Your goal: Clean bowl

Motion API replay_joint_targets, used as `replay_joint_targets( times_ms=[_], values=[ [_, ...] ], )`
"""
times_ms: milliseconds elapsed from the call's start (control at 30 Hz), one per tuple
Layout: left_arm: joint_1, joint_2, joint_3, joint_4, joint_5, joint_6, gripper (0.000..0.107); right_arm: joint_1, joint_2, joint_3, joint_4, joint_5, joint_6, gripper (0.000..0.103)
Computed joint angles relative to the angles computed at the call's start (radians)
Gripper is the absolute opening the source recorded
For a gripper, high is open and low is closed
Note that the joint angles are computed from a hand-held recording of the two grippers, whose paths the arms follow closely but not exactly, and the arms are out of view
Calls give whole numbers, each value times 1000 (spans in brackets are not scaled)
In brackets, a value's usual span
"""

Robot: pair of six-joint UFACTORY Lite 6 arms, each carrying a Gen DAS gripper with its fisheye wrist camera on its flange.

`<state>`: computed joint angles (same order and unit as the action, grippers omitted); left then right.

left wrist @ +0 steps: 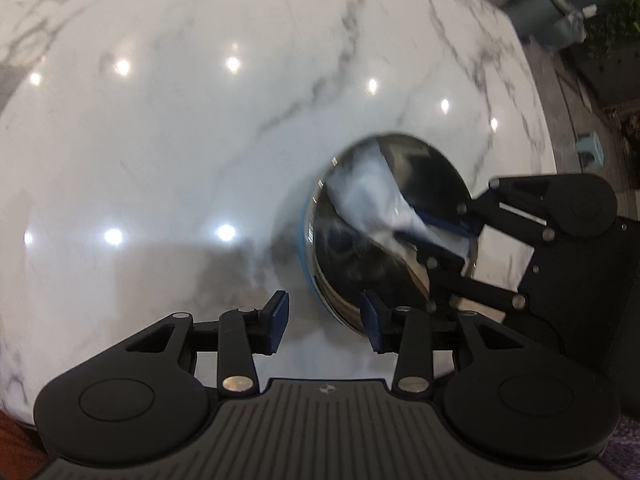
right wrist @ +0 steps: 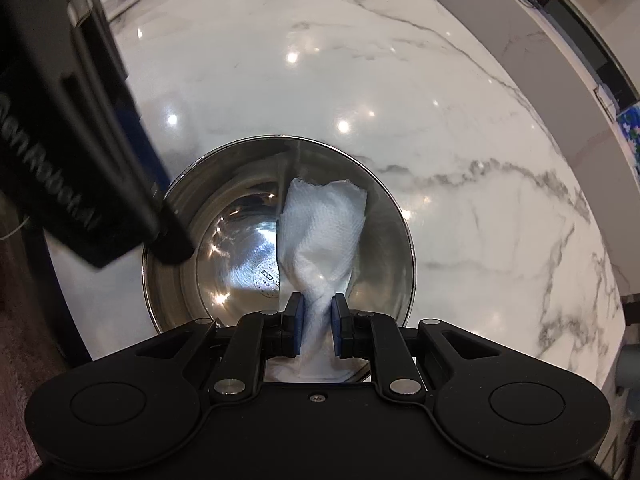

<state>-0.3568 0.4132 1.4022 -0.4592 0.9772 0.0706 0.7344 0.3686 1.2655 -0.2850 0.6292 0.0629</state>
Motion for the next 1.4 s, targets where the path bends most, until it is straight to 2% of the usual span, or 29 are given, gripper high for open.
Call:
replay_joint_targets(
  times_ms=[100, 233, 300, 533, 700, 767, 900, 967, 1200, 1400],
  values=[
    [-19, 63, 85, 39, 40, -46, 36, -7, -23, -28, 11, -22, -6, 13],
    [-33, 103, 133, 41, 74, -61, 24, -20, -44, -52, 41, -44, -30, 13],
    [-40, 121, 150, 31, 91, -65, 22, -28, -50, -57, 59, -49, -46, 13],
    [-86, 119, 150, 101, 53, -113, 19, -40, -76, -91, 89, -67, -68, 13],
    [-114, 135, 178, 153, 50, -141, 17, -36, -41, -34, 127, -18, -53, 13],
    [-124, 142, 190, 172, 51, -151, 16, -45, -38, -25, 183, -9, -86, 13],
    [-132, 160, 216, 193, 52, -166, 13, -109, -30, -2, 497, 25, -298, 13],
    [-141, 174, 233, 208, 57, -168, 11, -112, -16, 15, 537, 45, -323, 13],
    [-176, 212, 295, 264, 87, -170, 11, -25, 6, 58, 318, 82, -219, 12],
    [-177, 222, 309, 276, 99, -152, 11, 71, -6, 40, 8, 110, -84, 12]
  ],
)
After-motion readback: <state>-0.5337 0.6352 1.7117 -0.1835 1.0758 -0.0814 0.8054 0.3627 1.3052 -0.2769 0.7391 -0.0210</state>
